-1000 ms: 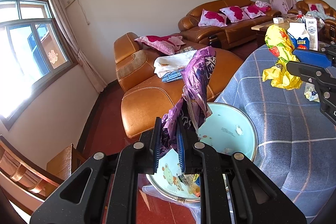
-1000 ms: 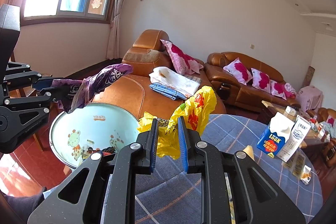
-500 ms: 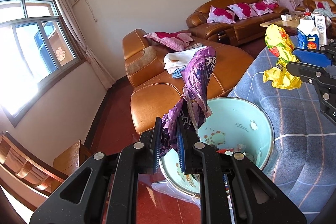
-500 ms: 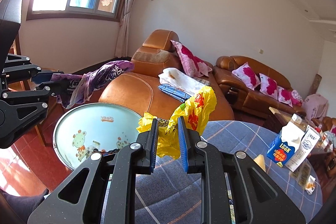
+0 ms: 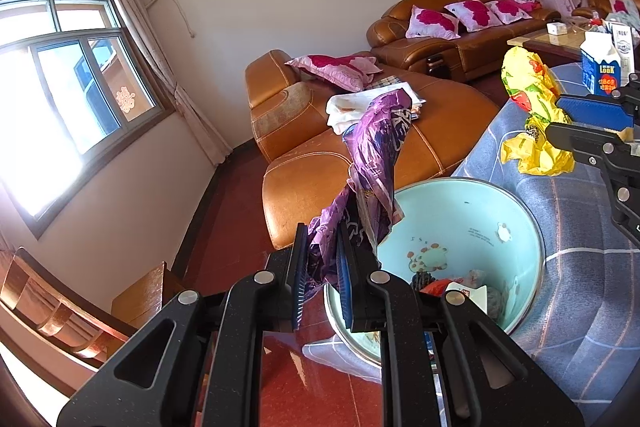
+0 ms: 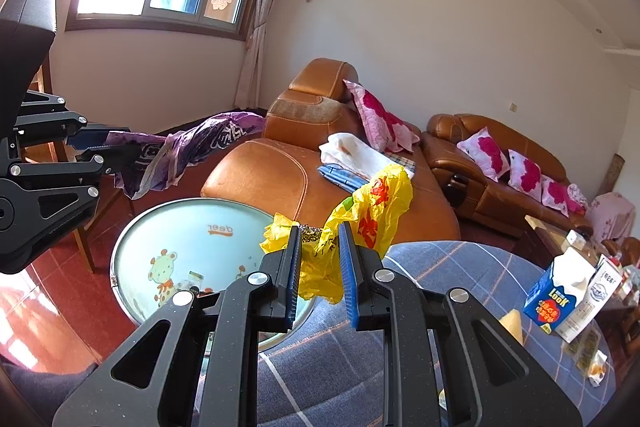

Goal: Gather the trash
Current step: 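Open both grippers over the bucket to drop the purple wrapper and yellow bag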

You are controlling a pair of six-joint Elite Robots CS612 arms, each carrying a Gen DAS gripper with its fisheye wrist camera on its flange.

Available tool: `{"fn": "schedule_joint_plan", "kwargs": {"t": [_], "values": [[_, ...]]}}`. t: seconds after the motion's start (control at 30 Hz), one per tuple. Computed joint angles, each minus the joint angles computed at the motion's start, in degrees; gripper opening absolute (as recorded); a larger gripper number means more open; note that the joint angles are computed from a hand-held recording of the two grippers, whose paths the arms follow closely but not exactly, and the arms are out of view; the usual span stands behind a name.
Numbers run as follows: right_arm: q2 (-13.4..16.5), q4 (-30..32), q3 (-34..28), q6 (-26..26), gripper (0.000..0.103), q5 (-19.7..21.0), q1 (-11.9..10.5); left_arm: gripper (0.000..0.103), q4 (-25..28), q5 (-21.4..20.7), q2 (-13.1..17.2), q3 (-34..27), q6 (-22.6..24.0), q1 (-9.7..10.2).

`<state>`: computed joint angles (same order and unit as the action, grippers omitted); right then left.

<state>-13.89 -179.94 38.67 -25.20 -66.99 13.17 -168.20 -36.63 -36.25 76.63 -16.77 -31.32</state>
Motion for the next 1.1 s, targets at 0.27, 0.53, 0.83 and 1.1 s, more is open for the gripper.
{"fn": "schedule_joint_plan", "kwargs": {"t": [0.27,0.53,0.83,1.1], "values": [[0.6,1.1,-1.1,-1.1,0.019,1.6,0.0,0.014,2.1,1.0,0.2,-0.4,-1.1,0.10],[0.9,2.7,-1.6,-1.8,0.019,2.6,0.0,0.014,4.6,2.3,0.0,-0.5,-2.9,0.17],[1.4,5.3,-2.6,-3.1,0.019,3.6,0.2,0.014,5.6,2.2,0.2,-0.9,-3.3,0.10],[1.6,6.7,-3.4,-2.3,0.019,3.9,0.2,0.014,6.2,1.7,0.0,-0.6,-3.2,0.24]]}}
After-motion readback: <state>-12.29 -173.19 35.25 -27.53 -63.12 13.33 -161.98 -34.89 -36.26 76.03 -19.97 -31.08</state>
